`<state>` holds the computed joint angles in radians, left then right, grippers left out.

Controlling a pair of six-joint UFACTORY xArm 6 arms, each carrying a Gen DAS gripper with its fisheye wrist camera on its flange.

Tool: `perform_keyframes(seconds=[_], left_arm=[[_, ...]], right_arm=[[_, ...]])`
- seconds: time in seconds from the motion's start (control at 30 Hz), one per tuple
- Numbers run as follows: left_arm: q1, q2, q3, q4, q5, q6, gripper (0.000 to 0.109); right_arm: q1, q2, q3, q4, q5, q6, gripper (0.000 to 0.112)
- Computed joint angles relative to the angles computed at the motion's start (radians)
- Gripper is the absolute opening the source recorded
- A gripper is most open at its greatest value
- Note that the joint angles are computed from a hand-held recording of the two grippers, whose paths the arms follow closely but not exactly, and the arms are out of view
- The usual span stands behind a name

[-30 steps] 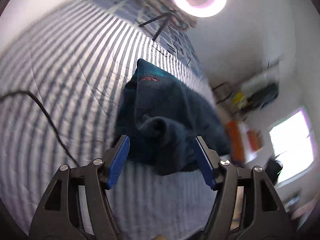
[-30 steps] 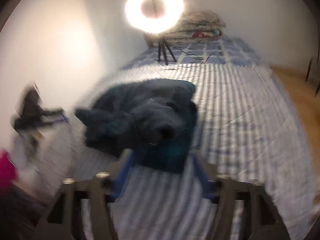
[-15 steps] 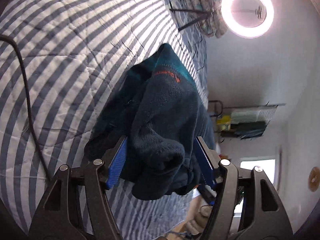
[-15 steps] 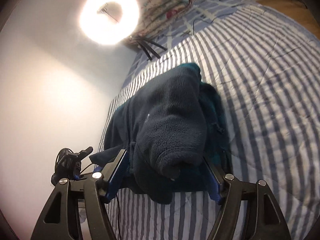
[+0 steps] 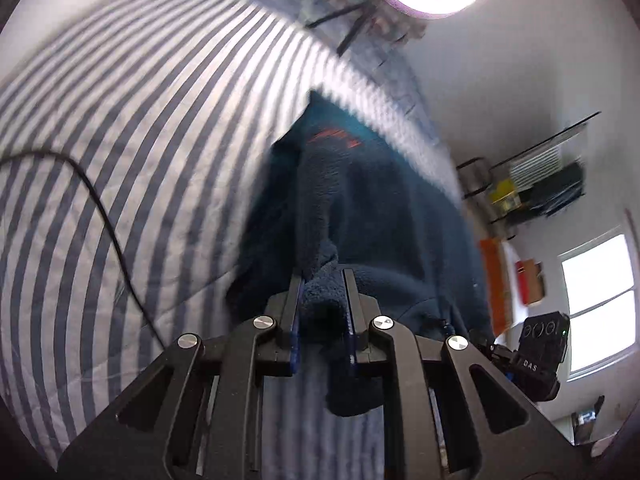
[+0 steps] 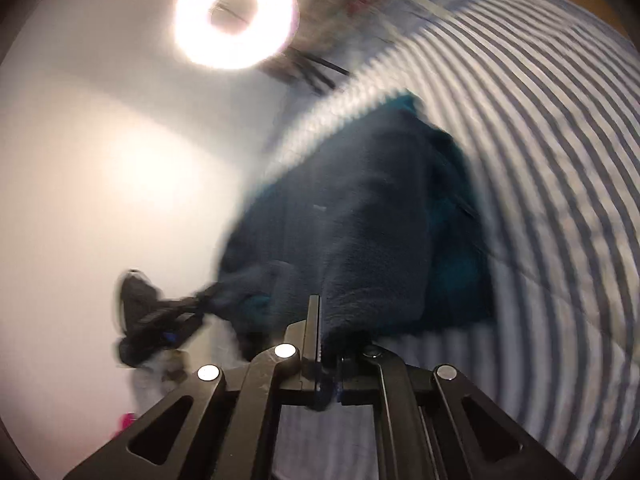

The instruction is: Fold large clothes

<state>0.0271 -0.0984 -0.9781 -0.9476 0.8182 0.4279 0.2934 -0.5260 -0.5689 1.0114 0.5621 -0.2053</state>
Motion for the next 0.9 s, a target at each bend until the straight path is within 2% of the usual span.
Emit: perform_keyframes(seconds=[0.17, 0.2, 0.27, 0.3, 0.33, 0.37, 0.47, 0.6, 0.77, 0.83, 0.9], left_arm=[[-0.042, 0.000, 0.054, 0.079, -0.066, -0.002, 0.015], [-0.036, -0.008, 0.053, 0.079, -0.053, -0.009, 0.017], [-0.019, -0.020, 0.041, 0.090, -0.016, -0.028, 0.027], [-0.012, -0.034, 0.038, 0.113, -0.012, -0.035, 0.030], [-0.004, -0.047, 0.033, 0.139, -0.015, -0.036, 0.031], [0.005, -0.062, 0.029, 0.160, -0.028, -0.032, 0.031], [0.032, -0.102, 0.028, 0.149, -0.066, -0.017, 0.031], [-0.006, -0.104, -0.006, 0.213, -0.159, -0.044, 0.031], [-0.110, -0.049, -0.069, 0.317, -0.292, -0.113, 0.031], [-0.152, -0.010, -0.108, 0.362, -0.314, -0.121, 0.031], [-0.182, 0.032, -0.146, 0.390, -0.331, -0.133, 0.031]], right_arm=[[0.018, 0.068, 0.035, -0.130, -0.034, 0.080, 0.001], [0.026, 0.068, 0.034, -0.152, -0.042, 0.091, 0.001], [0.032, 0.055, 0.026, -0.221, -0.042, 0.126, 0.005], [0.032, 0.048, 0.022, -0.264, -0.034, 0.156, 0.016], [0.027, 0.039, 0.014, -0.339, -0.022, 0.211, 0.034], [0.014, 0.008, 0.013, -0.394, 0.003, 0.241, 0.038], [-0.022, -0.084, 0.027, -0.444, 0.039, 0.268, 0.039], [-0.049, -0.146, 0.007, -0.705, 0.014, 0.374, 0.039], [-0.009, -0.010, -0.101, -0.981, -0.133, 0.449, 0.037], [0.009, 0.077, -0.171, -1.012, -0.168, 0.446, 0.034], [0.017, 0.138, -0.219, -0.968, -0.193, 0.412, 0.032]])
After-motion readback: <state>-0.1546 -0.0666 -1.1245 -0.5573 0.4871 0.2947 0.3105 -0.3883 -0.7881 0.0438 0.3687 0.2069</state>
